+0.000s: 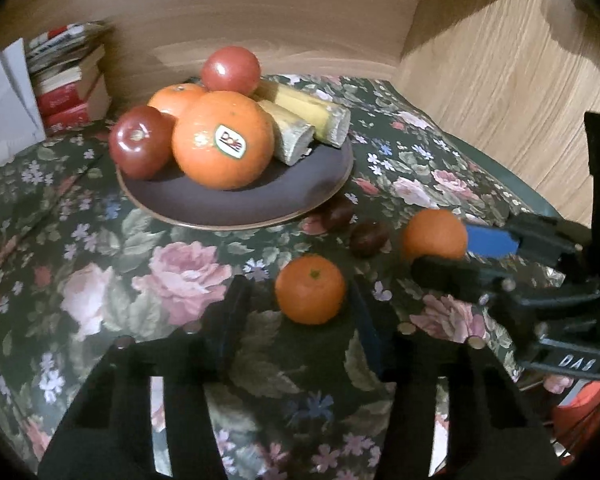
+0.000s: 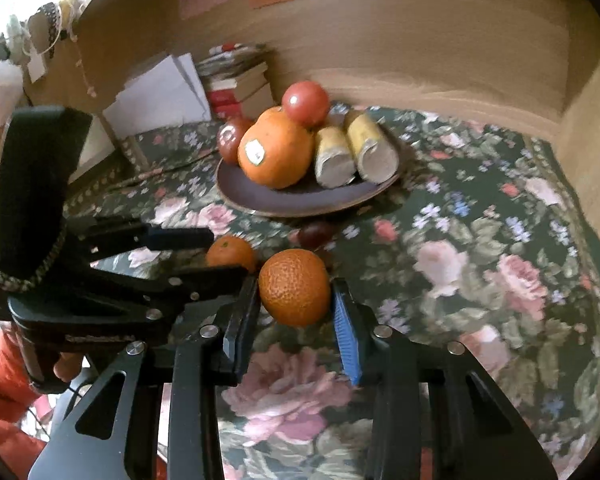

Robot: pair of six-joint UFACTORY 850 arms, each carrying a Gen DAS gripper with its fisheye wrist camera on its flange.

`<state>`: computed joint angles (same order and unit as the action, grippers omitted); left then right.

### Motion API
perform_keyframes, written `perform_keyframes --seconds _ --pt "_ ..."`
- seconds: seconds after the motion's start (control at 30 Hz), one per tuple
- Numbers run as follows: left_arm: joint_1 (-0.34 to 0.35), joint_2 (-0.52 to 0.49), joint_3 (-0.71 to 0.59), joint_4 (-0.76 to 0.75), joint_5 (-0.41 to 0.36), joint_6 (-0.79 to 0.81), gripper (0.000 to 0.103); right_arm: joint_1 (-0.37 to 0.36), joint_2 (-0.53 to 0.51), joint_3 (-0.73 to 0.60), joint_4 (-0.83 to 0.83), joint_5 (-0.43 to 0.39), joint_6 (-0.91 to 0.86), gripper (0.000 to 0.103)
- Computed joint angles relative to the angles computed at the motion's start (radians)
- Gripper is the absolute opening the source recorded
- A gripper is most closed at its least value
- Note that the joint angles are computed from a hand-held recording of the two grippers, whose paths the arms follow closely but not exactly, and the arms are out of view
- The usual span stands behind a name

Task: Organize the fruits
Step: 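Grasp a tangerine with the right tool while the left tool grasps another tangerine, then set both tangerines on the plate and open both tools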

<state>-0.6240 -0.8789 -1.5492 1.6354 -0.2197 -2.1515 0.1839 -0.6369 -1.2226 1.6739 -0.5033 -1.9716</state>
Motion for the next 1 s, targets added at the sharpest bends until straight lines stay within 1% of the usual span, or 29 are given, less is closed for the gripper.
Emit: perform_keyframes --seconds 0.07,0.13,0.27,0.33,0.47,0.57,0.7,0.83,1.0 --pt "0.001 -0.004 -0.005 0.018 0.007 -0.012 0.046 -0.004 -0.002 -0.008 -0.003 -0.001 0.009 0.033" --pt "0.004 -0.004 -0.004 0.063 0.023 -0.053 0.036 -0.004 -0.004 -0.017 -0.003 0.002 0.014 0.033" --pt "0.008 -0.003 -0.005 0.088 0.033 -0.072 0.035 -0.003 -0.014 -0.041 -0.015 -0.002 0.035 0.033" --pt "0.007 0.003 0.001 0.077 0.014 -0.062 0.035 -0.003 -0.020 -0.055 -0.032 -0.008 0.056 0.033" --pt "0.020 0.035 0.035 0.198 -0.011 -0.192 0.035 0.005 -0.029 -0.079 -0.047 -0.006 0.065 0.033" --pt "0.034 0.057 0.056 0.226 -0.038 -0.228 0.035 0.014 -0.040 -0.105 -0.065 -0.002 0.076 0.033" --pt "0.059 0.071 0.065 0.210 -0.058 -0.227 0.035 0.026 -0.064 -0.151 -0.101 0.004 0.106 0.033" --pt "0.076 0.064 0.052 0.168 -0.077 -0.182 0.035 0.043 -0.100 -0.210 -0.162 0.019 0.169 0.033" --pt "0.092 0.041 0.021 0.134 -0.063 -0.145 0.035 0.056 -0.147 -0.278 -0.279 0.036 0.292 0.033"
